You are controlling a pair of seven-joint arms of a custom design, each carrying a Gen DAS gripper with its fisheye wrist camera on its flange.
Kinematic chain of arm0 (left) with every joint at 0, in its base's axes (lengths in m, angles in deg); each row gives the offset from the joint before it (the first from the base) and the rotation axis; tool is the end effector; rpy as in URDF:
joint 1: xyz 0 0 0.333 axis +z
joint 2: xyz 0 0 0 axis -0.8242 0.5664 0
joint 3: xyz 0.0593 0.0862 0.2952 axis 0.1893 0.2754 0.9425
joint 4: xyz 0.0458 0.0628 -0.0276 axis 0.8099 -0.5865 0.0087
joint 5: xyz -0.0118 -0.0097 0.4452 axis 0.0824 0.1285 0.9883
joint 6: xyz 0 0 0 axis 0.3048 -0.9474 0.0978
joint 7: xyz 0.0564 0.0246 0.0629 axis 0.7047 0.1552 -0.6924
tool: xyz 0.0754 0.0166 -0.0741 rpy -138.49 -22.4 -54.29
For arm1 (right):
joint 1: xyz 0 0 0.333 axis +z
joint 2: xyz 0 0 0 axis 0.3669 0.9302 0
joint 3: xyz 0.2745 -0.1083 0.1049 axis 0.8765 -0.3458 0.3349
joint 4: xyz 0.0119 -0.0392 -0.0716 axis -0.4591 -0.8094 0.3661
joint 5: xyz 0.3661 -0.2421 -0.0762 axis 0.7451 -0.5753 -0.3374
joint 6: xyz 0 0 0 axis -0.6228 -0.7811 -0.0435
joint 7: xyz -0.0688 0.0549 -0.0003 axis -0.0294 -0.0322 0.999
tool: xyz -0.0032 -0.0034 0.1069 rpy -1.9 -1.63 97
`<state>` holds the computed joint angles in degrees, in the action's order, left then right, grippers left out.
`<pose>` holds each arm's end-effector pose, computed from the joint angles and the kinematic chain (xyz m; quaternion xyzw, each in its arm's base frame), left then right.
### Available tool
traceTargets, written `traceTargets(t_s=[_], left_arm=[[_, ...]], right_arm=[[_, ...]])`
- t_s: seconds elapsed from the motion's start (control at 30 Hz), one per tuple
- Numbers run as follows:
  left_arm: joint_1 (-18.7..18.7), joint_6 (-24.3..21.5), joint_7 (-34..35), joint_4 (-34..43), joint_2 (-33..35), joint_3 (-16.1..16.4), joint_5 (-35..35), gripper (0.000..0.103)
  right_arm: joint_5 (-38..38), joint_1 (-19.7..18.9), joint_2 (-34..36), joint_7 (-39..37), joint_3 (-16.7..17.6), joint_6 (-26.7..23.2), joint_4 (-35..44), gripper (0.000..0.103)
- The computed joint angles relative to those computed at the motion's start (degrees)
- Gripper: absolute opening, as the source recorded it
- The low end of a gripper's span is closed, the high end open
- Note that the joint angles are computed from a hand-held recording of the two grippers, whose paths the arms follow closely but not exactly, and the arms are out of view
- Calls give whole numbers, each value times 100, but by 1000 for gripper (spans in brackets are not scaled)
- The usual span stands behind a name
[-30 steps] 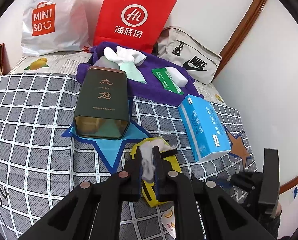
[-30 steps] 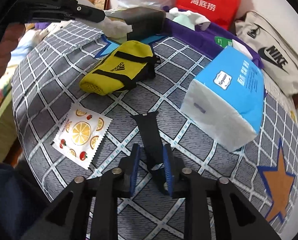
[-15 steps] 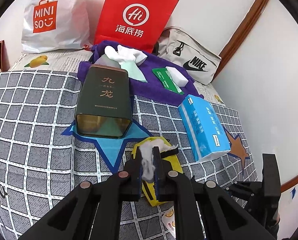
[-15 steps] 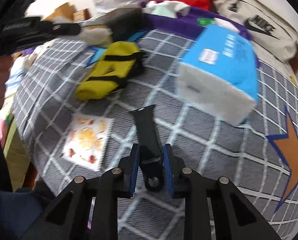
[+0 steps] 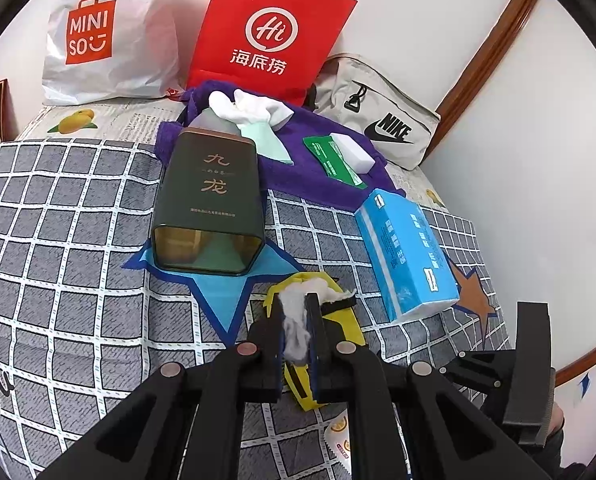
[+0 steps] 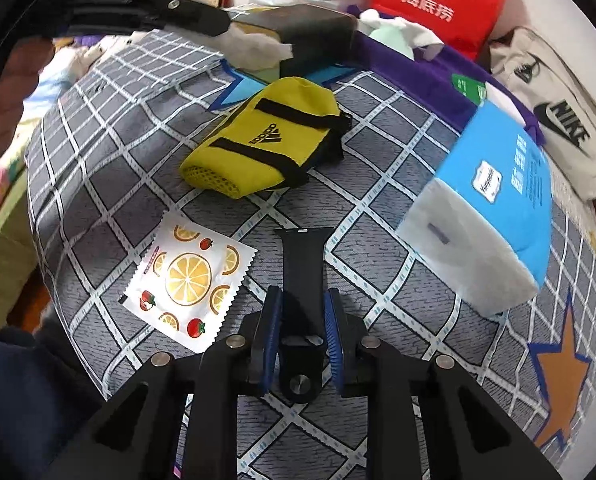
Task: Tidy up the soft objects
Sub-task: 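Close the right tool on the black watch strap while the left tool holds the tissue, then carry the tissue and watch strap with both tools over the purple towel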
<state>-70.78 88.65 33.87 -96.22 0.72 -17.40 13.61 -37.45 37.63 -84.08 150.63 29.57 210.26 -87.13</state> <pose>0.6494 -0.3951 0.5353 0.4826 -0.7927 0.3720 0.0170 0.5161 0.2191 0.4781 -0.7688 0.5972 -0.1756 0.1464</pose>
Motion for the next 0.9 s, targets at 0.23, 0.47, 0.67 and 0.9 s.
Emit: traceTargets(t_s=[0.23, 0.47, 0.67, 0.9], left_arm=[[-41, -56, -22, 95, 70, 3, 77, 9], [-51, -111, 20, 250, 97, -8, 137, 9], [-83, -138, 15, 458, 118, 14, 209, 9], [-215, -290, -230, 1149, 442, 113, 584, 9]], right_arm=[[-140, -27, 35, 209, 9, 267, -48, 20], [82, -2, -182, 400, -4, 480, -153, 20], [35, -87, -337, 566, 30, 483, -61, 20], [47, -220, -399, 637, -11, 827, 148, 20]])
